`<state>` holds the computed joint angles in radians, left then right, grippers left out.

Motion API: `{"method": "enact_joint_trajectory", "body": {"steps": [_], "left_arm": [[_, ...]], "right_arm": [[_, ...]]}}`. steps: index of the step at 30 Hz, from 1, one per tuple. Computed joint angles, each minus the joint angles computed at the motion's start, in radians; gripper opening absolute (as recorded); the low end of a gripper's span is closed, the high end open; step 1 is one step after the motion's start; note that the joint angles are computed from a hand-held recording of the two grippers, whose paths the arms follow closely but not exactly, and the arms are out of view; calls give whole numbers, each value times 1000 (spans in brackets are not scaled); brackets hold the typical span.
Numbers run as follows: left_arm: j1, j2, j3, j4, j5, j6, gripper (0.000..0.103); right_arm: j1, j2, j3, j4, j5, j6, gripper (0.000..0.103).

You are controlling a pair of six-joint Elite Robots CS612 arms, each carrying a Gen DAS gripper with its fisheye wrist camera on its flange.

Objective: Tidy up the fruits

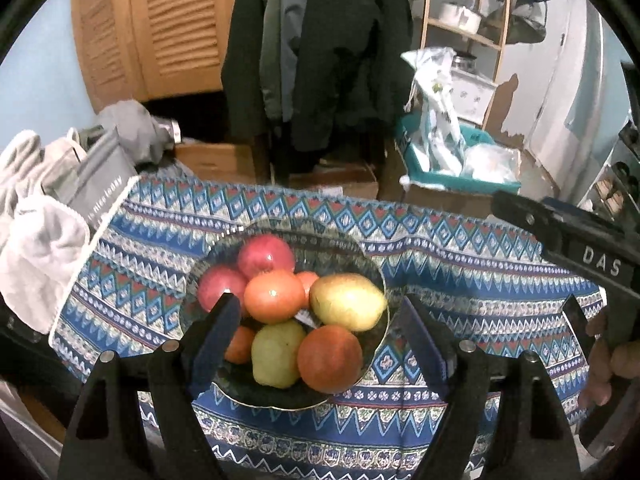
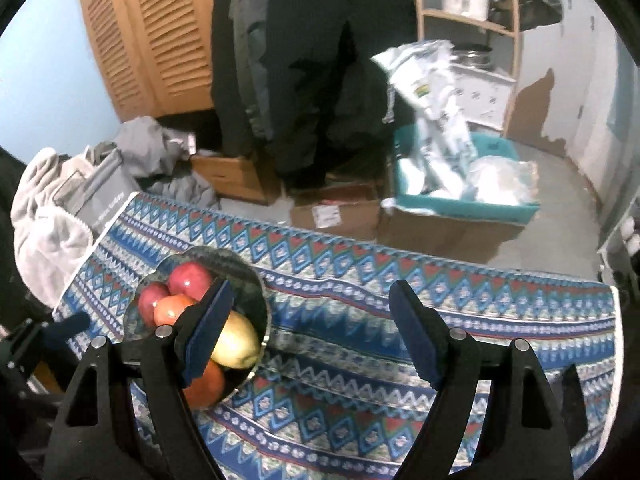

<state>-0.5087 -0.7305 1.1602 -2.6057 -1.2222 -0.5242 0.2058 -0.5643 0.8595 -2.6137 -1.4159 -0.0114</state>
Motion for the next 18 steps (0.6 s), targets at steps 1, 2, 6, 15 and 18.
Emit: {"method": "enact_joint_trajectory", "body": {"steps": [1, 2, 6, 15, 18], "left_arm": [[-2, -3, 2, -7, 6, 5, 83], [-4, -6, 4, -14, 14, 9, 83], [-12, -17, 12, -44, 37, 29, 83], [-21, -36, 17, -86, 57, 49, 87], [-22, -40, 18, -93, 60, 56, 87]], "right_arm": [[-1, -11, 16, -16, -15, -1, 81], [-1, -16, 23, -24, -23, -1, 81], [-6, -49, 71, -74, -50, -6, 81], [-14, -114, 163, -190, -70, 1, 83], [-18, -130, 183, -210, -73, 5, 83]]}}
